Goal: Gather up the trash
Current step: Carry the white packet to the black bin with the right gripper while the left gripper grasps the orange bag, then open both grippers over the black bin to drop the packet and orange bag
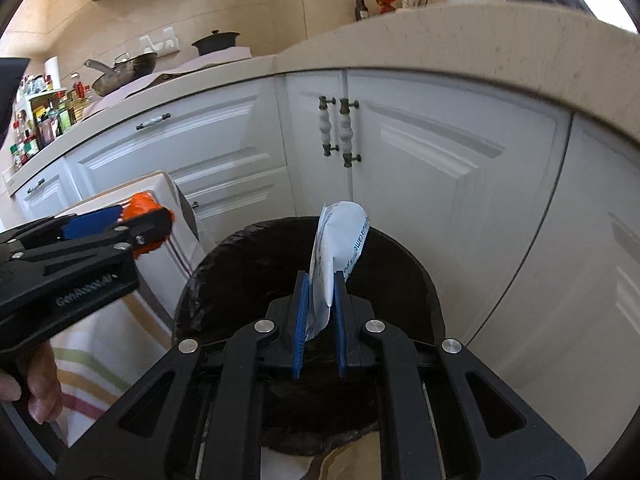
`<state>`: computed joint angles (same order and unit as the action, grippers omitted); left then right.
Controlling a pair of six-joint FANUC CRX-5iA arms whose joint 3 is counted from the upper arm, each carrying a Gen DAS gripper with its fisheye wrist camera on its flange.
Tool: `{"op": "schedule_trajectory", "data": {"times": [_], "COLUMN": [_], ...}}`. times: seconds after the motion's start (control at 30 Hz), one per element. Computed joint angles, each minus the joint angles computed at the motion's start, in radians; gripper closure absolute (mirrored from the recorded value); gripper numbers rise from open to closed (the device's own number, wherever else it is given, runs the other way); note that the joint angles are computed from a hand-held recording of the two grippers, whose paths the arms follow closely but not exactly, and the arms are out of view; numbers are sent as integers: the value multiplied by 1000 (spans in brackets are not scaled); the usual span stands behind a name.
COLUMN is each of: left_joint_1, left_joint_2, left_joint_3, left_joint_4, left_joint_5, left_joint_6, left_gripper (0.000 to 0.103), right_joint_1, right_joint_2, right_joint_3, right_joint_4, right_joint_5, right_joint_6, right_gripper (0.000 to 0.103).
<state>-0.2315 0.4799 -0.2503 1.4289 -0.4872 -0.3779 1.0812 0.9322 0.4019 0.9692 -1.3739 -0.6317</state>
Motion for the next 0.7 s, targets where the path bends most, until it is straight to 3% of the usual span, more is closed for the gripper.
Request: {"op": "schedule_trajectory", "data": {"times": [0.07,0.17,0.27,0.4,0.6,0.7], "left_joint_1": [15,21,19,24,15,41], "left_joint_2": [27,45,50,53,16,-6], "left_joint_3": [52,86,93,101,42,24], "left_joint_4": [-160,-235,-228,-241,-97,-79], "left_joint_5": [-15,-25,-23,-32,9,-2], "left_joint_6": [139,227,242,265,120,106], "left_gripper": [44,34,28,28,28,28], "right_joint_1": [-8,-13,-15,-13,-5,1], "right_joint_2": [-4,-10,-18,-20,-6,11], "right_joint_3": [-13,-28,-43,-44,-6,36], "right_joint_4": [-7,-12,-18,-27,-27,-17], "right_joint_5": [9,15,15,9,-7,-12], "right_joint_6": [-13,-42,-57,-63,-44,-23], "right_gripper": [89,75,74,73,65,63]}}
